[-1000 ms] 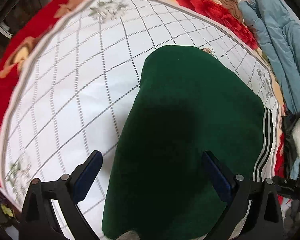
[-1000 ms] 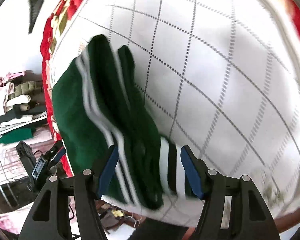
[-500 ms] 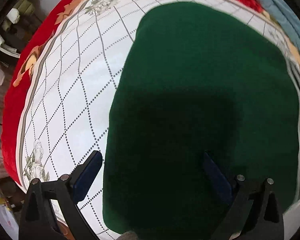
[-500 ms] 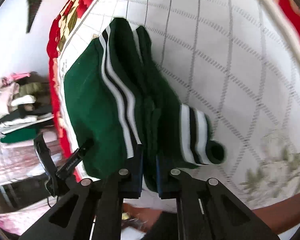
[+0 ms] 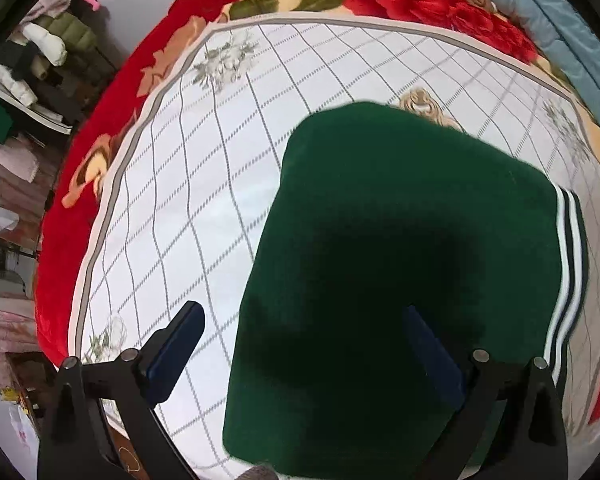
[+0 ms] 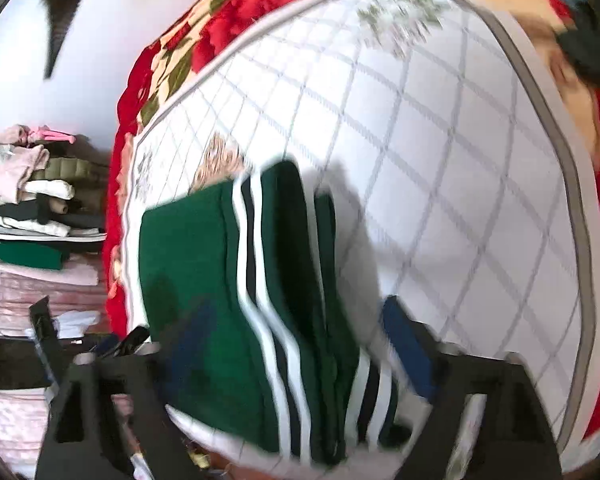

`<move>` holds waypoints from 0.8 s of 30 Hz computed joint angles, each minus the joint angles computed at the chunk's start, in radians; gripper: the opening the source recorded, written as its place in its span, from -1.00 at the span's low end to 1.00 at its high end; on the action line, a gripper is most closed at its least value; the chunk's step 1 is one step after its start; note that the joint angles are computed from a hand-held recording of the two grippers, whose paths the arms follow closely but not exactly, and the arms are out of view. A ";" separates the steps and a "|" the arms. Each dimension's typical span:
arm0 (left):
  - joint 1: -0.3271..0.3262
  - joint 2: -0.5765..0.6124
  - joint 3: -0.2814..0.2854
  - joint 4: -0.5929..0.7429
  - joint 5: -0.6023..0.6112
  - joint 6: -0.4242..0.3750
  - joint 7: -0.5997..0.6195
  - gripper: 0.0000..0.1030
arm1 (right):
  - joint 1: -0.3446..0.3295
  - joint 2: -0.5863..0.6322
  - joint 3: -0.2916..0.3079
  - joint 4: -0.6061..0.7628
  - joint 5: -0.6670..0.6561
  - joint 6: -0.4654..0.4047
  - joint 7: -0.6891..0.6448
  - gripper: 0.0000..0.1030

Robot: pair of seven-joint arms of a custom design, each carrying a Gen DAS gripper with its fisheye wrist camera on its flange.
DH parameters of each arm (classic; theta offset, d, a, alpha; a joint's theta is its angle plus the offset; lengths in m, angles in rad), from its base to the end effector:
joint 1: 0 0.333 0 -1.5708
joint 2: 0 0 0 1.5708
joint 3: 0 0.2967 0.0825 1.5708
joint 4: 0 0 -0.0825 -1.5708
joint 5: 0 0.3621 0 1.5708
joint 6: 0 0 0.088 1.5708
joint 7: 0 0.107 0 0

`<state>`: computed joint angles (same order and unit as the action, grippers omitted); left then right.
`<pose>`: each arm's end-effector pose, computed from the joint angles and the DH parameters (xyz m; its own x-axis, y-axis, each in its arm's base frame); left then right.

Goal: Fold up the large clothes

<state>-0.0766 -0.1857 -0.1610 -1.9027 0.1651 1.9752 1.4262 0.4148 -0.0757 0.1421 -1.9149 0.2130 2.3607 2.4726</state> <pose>0.4964 -0.1158 0.5876 -0.1163 -0.9812 -0.1543 -0.9500 0.1552 -0.2708 0.4733 0.3006 0.5695 -0.3437 -0.7953 -0.4993 -0.8705 0.4693 -0.1483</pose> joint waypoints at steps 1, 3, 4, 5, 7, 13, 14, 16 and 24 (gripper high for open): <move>0.002 0.004 -0.001 0.001 0.010 0.006 -0.008 1.00 | -0.002 0.029 -0.009 0.020 0.041 0.015 -0.043 0.09; 0.004 0.036 -0.005 0.026 0.031 0.012 -0.026 1.00 | -0.008 0.093 -0.021 0.044 0.228 0.041 -0.170 0.09; 0.002 0.050 -0.010 0.040 0.041 0.007 -0.040 1.00 | -0.018 0.134 -0.023 0.068 0.319 0.046 -0.217 0.04; 0.000 0.058 -0.010 0.045 0.048 0.011 -0.048 1.00 | -0.026 0.164 -0.016 0.080 0.392 0.073 -0.278 -0.09; -0.004 0.053 -0.012 0.046 0.062 -0.001 -0.059 1.00 | -0.018 0.218 -0.010 0.129 0.366 0.076 -0.292 -0.94; -0.002 0.044 -0.009 0.033 0.105 -0.030 -0.076 1.00 | 0.008 0.118 -0.014 0.053 0.127 0.156 -0.043 -0.95; -0.001 0.042 -0.007 0.029 0.106 -0.038 -0.078 1.00 | 0.008 0.126 -0.013 0.062 0.086 0.130 -0.004 -0.96; 0.002 0.041 -0.002 0.028 0.095 -0.056 -0.080 1.00 | 0.002 0.158 -0.014 0.089 0.060 0.019 0.054 -0.95; 0.015 0.021 0.009 0.033 0.065 -0.058 -0.082 1.00 | -0.047 0.096 -0.022 0.007 0.229 0.071 -0.039 -0.42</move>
<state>-0.0613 -0.1650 -0.1519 -1.8695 0.2305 1.9174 1.3444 0.3674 0.0202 0.1200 -1.9083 0.4419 2.4317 2.4336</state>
